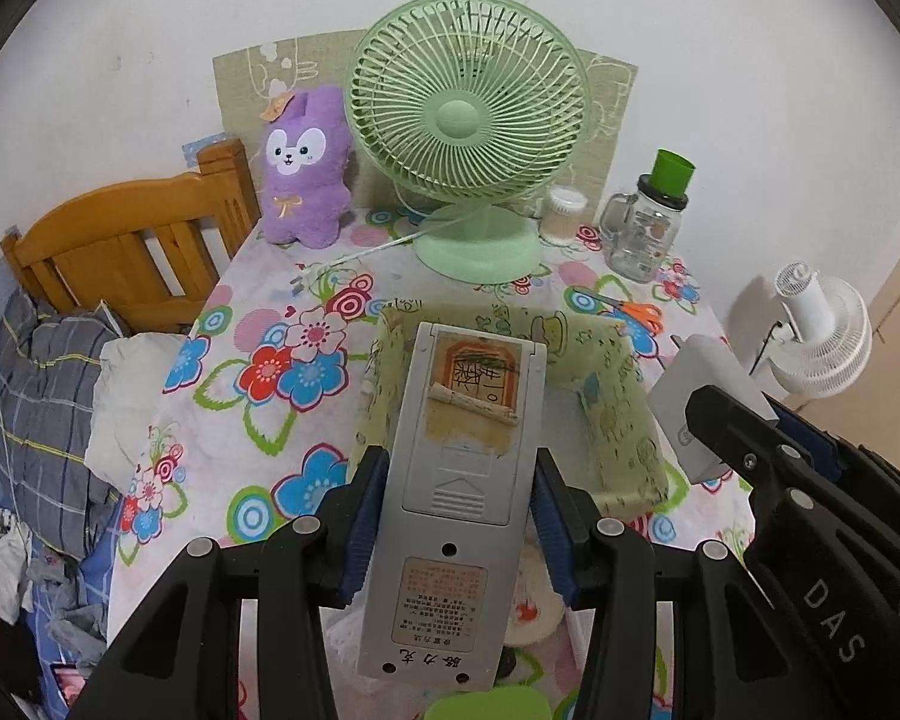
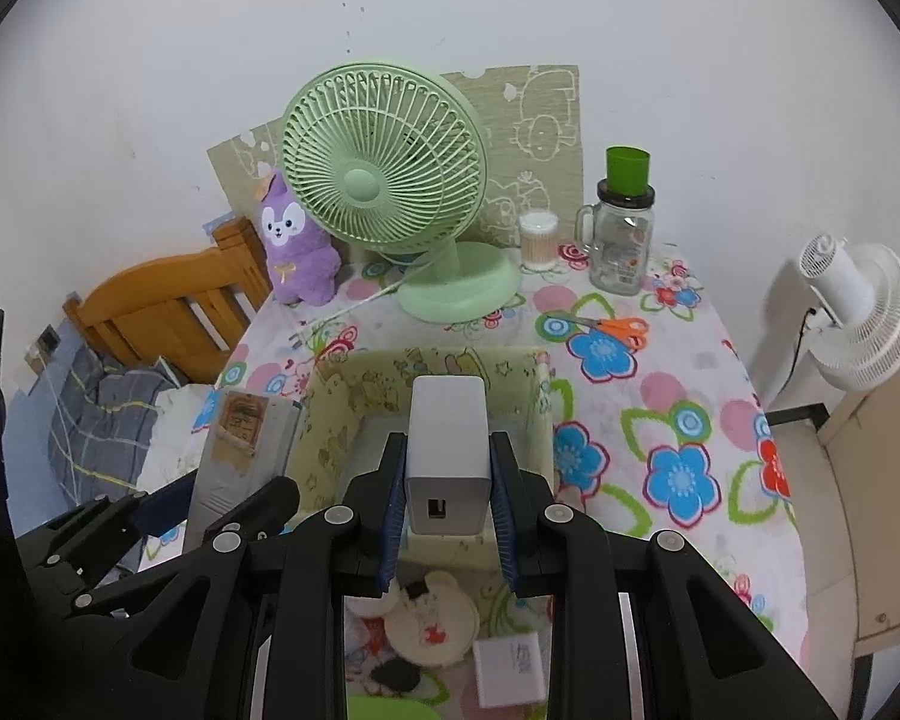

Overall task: Organize rigid objects
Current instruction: 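Carry the remote into the fabric box with the left gripper while the right carries the charger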

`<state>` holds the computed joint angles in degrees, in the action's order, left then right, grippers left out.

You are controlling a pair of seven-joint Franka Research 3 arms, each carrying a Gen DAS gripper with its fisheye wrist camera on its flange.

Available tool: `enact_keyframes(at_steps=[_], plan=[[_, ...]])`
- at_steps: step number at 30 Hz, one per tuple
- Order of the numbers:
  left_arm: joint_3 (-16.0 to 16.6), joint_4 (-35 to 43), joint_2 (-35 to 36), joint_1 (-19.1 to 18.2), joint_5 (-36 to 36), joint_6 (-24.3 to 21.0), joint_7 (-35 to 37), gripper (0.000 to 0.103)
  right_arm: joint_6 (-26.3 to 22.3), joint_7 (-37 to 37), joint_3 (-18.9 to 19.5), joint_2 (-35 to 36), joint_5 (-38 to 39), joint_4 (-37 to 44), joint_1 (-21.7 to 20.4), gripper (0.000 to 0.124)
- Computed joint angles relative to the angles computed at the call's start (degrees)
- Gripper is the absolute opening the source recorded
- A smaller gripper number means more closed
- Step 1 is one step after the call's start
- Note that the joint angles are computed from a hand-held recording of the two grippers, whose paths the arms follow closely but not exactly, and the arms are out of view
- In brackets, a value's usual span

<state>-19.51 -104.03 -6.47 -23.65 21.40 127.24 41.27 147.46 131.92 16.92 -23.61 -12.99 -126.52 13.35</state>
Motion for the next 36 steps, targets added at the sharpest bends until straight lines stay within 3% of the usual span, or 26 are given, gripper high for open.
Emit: enact_keyframes(at_steps=[19,36], plan=[[2.34,9.72,12.01,-0.38,2.03,-1.34,1.09,0.048,1.15,1.41,-3.88,11.78,-4.65,6.47,0.90,0.028],[3.84,11.85,16.58,-0.67,2.18,-2.92,0.25,0.045,0.54,2.89,-7.44,18.26,-6.42,9.51,4.00,0.028]])
